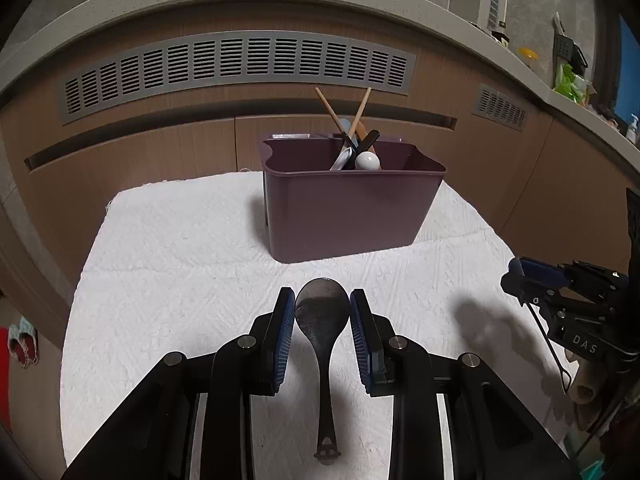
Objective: Organize utensils
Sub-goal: 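Lift the spatula and metal spoon over the caddy and open both tools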
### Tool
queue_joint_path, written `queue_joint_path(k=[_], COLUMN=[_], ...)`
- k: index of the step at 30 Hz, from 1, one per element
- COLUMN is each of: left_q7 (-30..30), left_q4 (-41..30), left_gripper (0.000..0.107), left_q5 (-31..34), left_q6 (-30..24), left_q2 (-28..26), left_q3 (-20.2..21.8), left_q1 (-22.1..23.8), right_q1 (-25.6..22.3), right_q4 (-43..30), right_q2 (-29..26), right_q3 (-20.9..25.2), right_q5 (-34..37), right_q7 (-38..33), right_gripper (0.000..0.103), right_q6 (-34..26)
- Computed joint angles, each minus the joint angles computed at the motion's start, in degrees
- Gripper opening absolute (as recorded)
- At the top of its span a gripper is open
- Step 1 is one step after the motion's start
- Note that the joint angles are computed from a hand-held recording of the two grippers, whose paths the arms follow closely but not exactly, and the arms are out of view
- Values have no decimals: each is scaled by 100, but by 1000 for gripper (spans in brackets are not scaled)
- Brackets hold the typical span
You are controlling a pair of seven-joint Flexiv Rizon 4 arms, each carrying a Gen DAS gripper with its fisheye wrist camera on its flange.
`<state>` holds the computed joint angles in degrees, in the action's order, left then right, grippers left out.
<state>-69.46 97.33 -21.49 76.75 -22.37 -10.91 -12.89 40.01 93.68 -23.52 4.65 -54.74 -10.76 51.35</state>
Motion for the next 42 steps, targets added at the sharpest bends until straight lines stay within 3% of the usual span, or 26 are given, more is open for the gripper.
queue_joint_path(k=[5, 8, 13, 15, 21, 24, 27, 30, 38, 42], left_q7=[92, 414, 1886, 2354, 2281, 1727, 1207, 880, 127, 272], left_q4=[55, 18, -711, -1209, -2492, -3005, -3393, -3638, -4288, -4041], left_gripper=[29, 29, 29, 29, 29, 29, 29, 29, 29, 31], left_q5=[-146, -508, -1903, -2198, -1940, -1618, -1301, -1030, -523, -502], left_q6=[225, 373, 916, 953, 1407, 1180, 834, 646, 177, 86], left_q2=[-17, 3, -114, -296, -1145, -1554, -1884, -2130, -2672, -2663], left_q3=[-145, -522, -1946, -2300, -2008, -1462, -989, -804, -391, -745], left_q1=[75, 305, 1056, 1169, 651, 336, 137, 70, -119, 47], right_q1=[-13, -28, -47, -117, -414, -468, -554, -609, -510, -533], right_q4=[-36, -139, -858, -1308, -2778, -3181, -3581, -3837, -3898, -3505], right_q2=[-17, -50, -38, -108, -876, -1263, -1752, -2113, -2505, -2441], right_q3=[-106, -240, -788, -894, -1205, -1433, -1398, -1232, -1830, -1771], right_q5=[-230, -543, -2168, -2751, -3355, -3408, -2579, -1688, -1051, -634], right_q7=[313, 605, 1452, 1679, 2022, 2521, 1928, 1121, 1350, 963], right_gripper=[30, 30, 30, 30, 30, 30, 30, 30, 30, 32], right_q6=[192, 411, 834, 901, 1692, 1966, 2099, 1991, 2425, 2840])
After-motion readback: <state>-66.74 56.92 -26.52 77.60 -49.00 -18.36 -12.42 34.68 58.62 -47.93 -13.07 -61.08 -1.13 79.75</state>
